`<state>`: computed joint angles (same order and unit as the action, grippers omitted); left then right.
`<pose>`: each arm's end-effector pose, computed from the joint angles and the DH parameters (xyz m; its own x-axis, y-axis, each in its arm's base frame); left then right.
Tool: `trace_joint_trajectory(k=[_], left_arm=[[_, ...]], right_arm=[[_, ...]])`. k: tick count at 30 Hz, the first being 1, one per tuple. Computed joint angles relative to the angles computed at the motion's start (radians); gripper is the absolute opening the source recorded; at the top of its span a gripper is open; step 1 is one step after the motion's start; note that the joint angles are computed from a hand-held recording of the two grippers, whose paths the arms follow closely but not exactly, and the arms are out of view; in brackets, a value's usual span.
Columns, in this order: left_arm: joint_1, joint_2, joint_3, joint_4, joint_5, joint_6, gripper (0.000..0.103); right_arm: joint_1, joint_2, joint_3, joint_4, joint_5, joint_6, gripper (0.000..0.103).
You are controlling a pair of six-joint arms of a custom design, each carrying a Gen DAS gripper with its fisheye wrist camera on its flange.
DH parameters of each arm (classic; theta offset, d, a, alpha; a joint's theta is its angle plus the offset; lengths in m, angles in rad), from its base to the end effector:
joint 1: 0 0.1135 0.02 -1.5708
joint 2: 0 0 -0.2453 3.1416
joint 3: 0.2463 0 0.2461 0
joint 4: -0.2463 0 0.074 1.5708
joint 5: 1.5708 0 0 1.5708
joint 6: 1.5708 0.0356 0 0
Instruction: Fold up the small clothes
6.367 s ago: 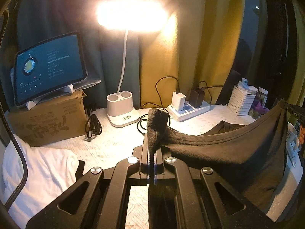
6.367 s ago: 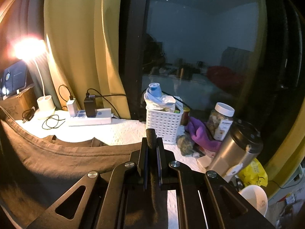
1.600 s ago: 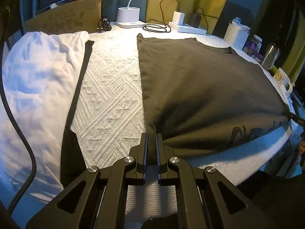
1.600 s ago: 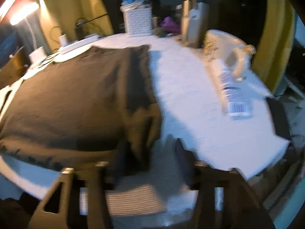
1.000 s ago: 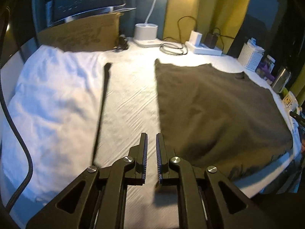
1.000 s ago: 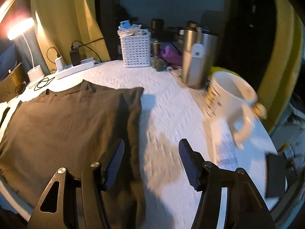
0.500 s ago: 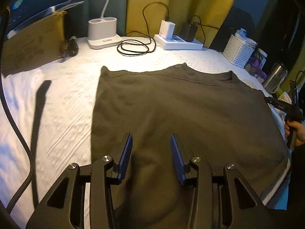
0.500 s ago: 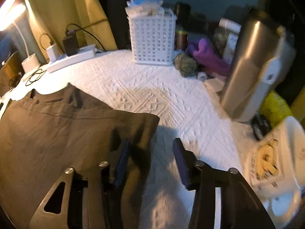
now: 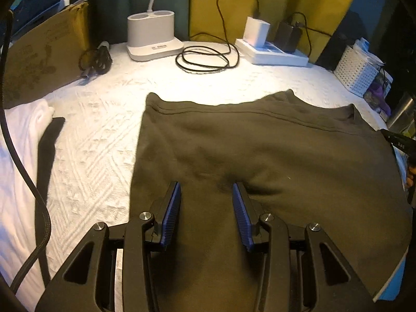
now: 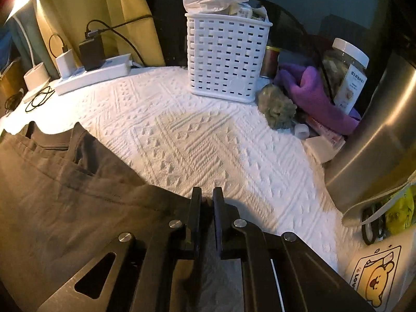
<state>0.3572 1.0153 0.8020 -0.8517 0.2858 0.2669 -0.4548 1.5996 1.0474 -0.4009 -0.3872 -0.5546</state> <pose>0.1806 0.0567 0.2354 -0.8453 -0.0454 -0.5324 0.0160 0.9938 -0.1101 0.2967 -0.1301 0.1974 -0.7333 -0.1842 -0.6544 -0.2069 0.9774 -0.0433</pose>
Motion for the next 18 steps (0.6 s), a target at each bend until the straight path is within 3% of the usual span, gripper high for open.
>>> trace_joint_trajectory(k=[6,14,16,18], left_arm=[[0.04,-0.019,0.017,-0.034,0.03,0.014,0.041],[0.012,-0.157,0.014,-0.112,0.07,0.025,0.041],[0.002,-0.191,0.009,-0.136,0.083,0.024,0.047],[0.003,-0.239,0.002,-0.166,0.103,0.03,0.056]], right_arm=[[-0.018,-0.049,-0.037,0.009,0.061,0.021,0.009],[-0.096,-0.211,-0.149,-0.056,0.043,-0.019,0.009],[-0.127,-0.262,-0.182,-0.091,0.013,-0.045,0.01],[-0.158,-0.312,-0.213,-0.12,-0.023,-0.07,0.02]])
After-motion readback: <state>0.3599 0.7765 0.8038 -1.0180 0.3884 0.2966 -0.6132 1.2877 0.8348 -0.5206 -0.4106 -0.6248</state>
